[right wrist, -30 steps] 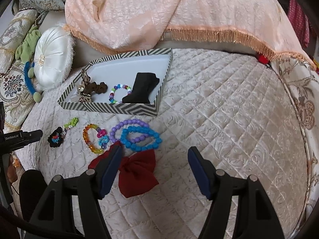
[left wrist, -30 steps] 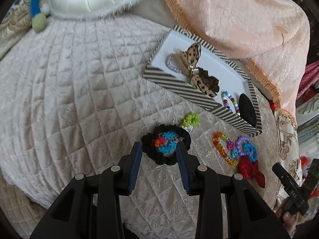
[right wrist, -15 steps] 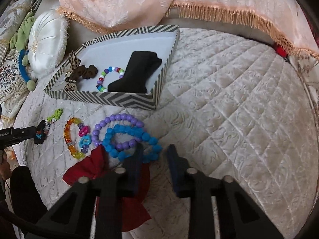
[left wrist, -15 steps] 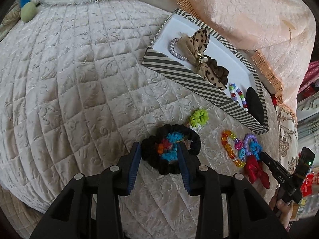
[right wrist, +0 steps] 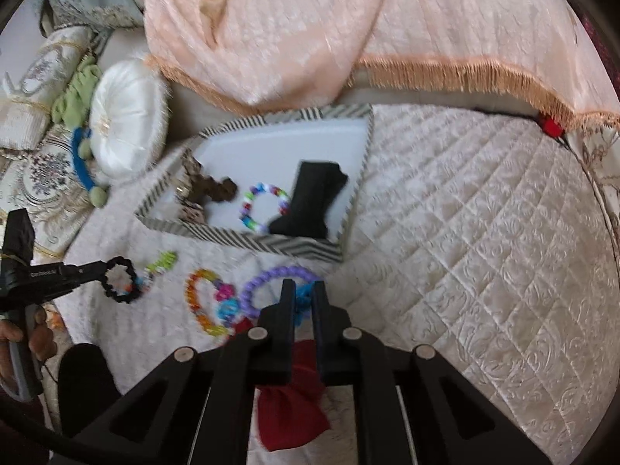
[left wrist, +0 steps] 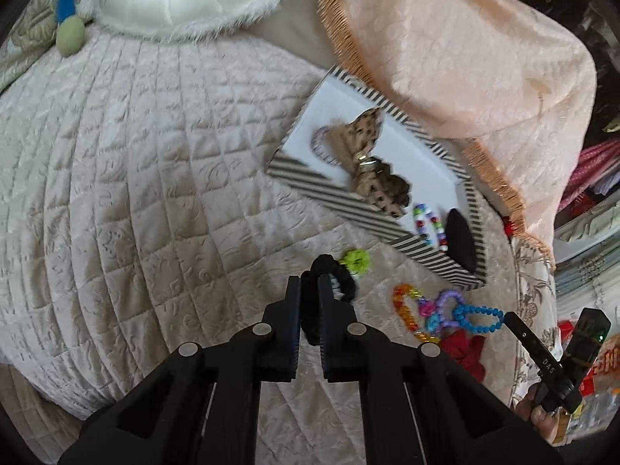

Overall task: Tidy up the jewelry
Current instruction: 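Grasp the black hair tie with left tool while right tool grasps blue bracelet, then carry the hair tie into the tray with left tool while right drops blue bracelet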

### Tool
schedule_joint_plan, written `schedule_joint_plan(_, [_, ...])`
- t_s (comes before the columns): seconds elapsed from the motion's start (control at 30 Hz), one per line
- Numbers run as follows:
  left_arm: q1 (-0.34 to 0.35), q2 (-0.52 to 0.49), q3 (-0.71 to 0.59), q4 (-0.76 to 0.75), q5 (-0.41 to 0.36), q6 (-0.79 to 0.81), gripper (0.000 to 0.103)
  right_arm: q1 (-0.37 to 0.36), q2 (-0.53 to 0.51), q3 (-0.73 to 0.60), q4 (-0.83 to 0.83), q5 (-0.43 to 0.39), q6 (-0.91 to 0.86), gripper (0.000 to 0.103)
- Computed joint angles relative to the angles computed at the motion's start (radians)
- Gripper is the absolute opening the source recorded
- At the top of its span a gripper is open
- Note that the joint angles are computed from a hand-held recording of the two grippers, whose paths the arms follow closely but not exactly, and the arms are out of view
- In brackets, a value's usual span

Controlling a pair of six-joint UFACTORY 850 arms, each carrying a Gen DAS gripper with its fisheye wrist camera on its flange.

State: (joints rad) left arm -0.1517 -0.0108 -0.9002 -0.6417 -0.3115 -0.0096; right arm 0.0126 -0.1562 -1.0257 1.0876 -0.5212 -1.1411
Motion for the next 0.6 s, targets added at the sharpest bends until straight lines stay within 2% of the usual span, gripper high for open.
schedule_joint_plan(0.27, [-0.036, 0.040, -0.039, 0.072, 0.005, -0.037, 0.000, -0.004, 0.051, 0.001, 0.056, -0.031, -0.051, 0.005])
schedule_joint_plan(0.47, [-0.069, -0.003, -0.119, 0.196, -0.002, -0.125, 0.000, 0.002, 0.058, -0.023, 0.060, -0.021, -0.062, 0.005])
schedule_joint_plan(0.6, [-0.086, -0.022, -0.142, 0.194, -0.002, -0.113, 0.000, 0.001, 0.032, -0.047, -0.019, -0.026, 0.013, 0.005])
